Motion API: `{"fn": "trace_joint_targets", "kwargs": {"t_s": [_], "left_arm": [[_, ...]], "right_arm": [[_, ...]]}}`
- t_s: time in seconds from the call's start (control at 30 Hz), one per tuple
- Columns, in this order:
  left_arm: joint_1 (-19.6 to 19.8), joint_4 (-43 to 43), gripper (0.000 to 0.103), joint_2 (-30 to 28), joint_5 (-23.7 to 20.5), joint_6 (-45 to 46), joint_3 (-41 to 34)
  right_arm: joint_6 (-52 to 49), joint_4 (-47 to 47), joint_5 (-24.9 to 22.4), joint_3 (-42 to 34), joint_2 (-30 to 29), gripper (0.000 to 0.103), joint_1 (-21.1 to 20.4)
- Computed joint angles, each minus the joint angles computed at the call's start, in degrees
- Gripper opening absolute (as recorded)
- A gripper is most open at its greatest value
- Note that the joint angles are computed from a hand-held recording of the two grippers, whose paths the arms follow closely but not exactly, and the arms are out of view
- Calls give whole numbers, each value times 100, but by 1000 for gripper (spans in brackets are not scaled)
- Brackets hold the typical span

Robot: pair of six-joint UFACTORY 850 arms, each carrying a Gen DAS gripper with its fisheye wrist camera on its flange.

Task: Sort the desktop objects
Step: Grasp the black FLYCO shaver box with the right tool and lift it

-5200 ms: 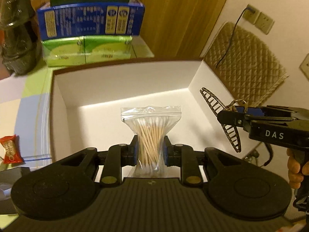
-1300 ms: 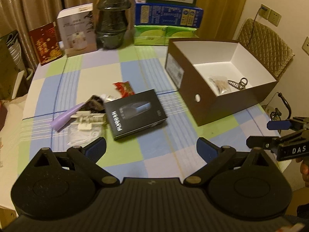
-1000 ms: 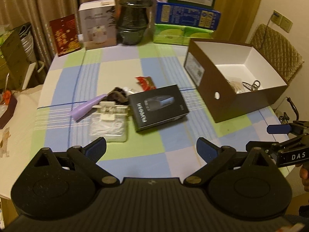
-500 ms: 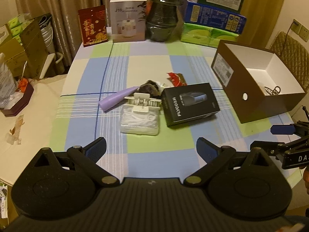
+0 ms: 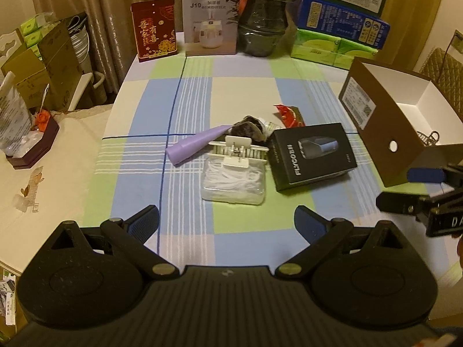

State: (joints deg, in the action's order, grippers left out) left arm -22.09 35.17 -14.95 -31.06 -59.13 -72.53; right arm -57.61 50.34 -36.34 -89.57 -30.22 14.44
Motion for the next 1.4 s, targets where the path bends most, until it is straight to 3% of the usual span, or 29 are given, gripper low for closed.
{"fn": "trace_joint_targets", "kwargs": {"t_s": [0.2,0.5,0.73,0.9,0.97,1.07,1.17,1.23,1.27,1.3,1.33,1.4], "left_arm": [[147,-194,98,-188,24,197,-107],[333,-583,98,-420,34,525,-242],[442,-801,98,-533,-67,637,-301],[485,-841,98,-594,-150,669,-346],[494,-857,98,-615,-155,690,-361],[510,-936,98,-659,-150,771,-390],[513,-1014,98,-721,-133,882,-439],[517,-1099,98,-781,-106,1016,-489],[515,-1134,98,-814,-112,1078,-524],[513,-1159,98,-850,-105,1138,-557],[513,-1188,98,-881,-105,1202,-594],[512,-1212,98,-927,-110,1290,-650]], "right_arm": [[-944,-453,-279,-686,-524,101,93],[-2480,-1860,-846,-2036,-1434,101,307],[-2528,-2395,-1799,-3507,-2495,101,378],[-2354,-2813,-2118,-3828,-2724,101,478],[-2404,-2814,-1875,-3384,-2473,99,485],[-2213,-2737,-1277,-2619,-1998,81,481],[-1721,-2464,-1398,-2551,-1909,74,385],[-1844,-2130,-1278,-2394,-1808,75,324],[-1964,-2101,-1098,-2315,-1762,82,332],[-2082,-2146,-921,-2246,-1716,97,351],[-2205,-2158,-787,-2200,-1680,101,357],[-2433,-2110,-1076,-2529,-1856,101,328]]}}
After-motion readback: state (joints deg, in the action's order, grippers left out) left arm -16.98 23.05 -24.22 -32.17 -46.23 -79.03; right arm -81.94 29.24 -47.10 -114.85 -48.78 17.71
